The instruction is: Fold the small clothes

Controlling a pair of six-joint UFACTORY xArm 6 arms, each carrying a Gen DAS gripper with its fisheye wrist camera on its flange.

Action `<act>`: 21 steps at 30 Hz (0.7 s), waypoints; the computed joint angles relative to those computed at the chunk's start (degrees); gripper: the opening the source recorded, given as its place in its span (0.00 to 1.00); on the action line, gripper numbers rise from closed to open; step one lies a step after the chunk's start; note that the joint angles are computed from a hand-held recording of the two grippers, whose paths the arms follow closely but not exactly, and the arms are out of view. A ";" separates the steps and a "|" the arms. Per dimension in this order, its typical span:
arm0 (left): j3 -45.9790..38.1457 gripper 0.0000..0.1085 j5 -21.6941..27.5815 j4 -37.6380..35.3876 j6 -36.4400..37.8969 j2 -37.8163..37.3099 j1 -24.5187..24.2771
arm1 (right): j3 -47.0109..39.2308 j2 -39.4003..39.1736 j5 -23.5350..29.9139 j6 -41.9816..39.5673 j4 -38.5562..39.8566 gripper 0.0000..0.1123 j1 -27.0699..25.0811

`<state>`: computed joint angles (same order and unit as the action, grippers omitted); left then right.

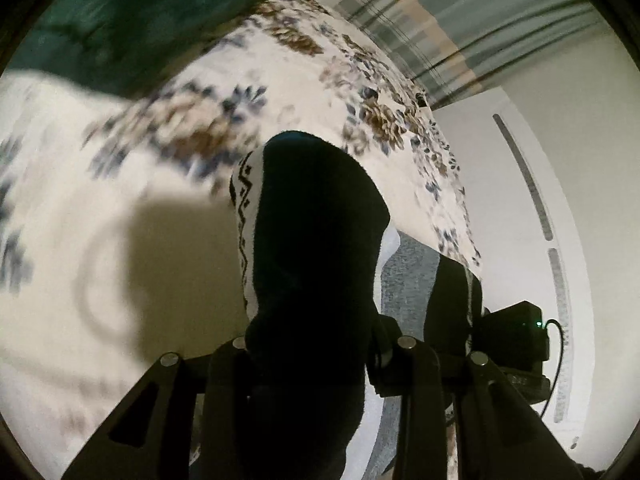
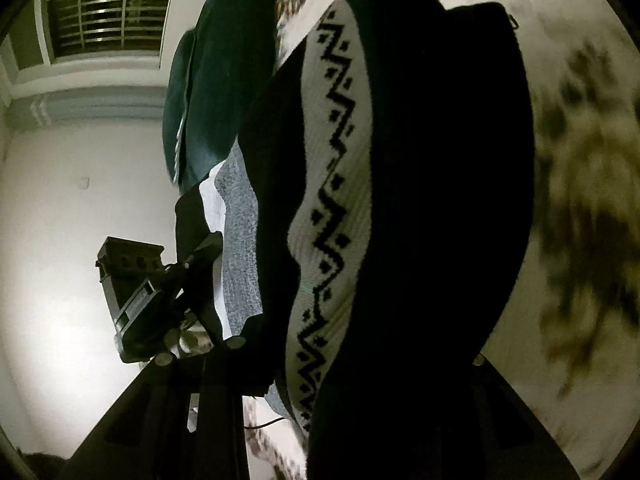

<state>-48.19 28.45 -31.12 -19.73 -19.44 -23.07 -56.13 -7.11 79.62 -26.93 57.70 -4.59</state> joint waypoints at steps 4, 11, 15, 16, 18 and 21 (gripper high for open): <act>-8.87 0.29 1.30 2.08 3.64 10.34 2.55 | -10.42 10.09 -0.88 0.66 -0.37 0.31 -1.05; -15.22 0.36 2.29 6.00 1.62 20.62 4.32 | -26.61 25.87 -5.47 5.18 -6.94 0.32 3.10; -14.45 0.47 1.18 17.39 -7.86 20.94 3.78 | -29.20 27.98 -7.15 7.77 -12.94 0.46 5.18; -14.23 0.49 1.30 20.64 -10.65 20.53 3.56 | -29.59 27.68 -7.88 8.90 -15.73 0.51 5.89; -14.17 0.54 2.34 26.32 -14.96 19.74 3.16 | -29.75 26.18 -10.47 11.50 -23.82 0.71 7.80; -15.36 0.83 6.80 37.46 -22.22 18.18 1.82 | -21.59 17.86 -17.64 14.50 -36.89 0.89 10.07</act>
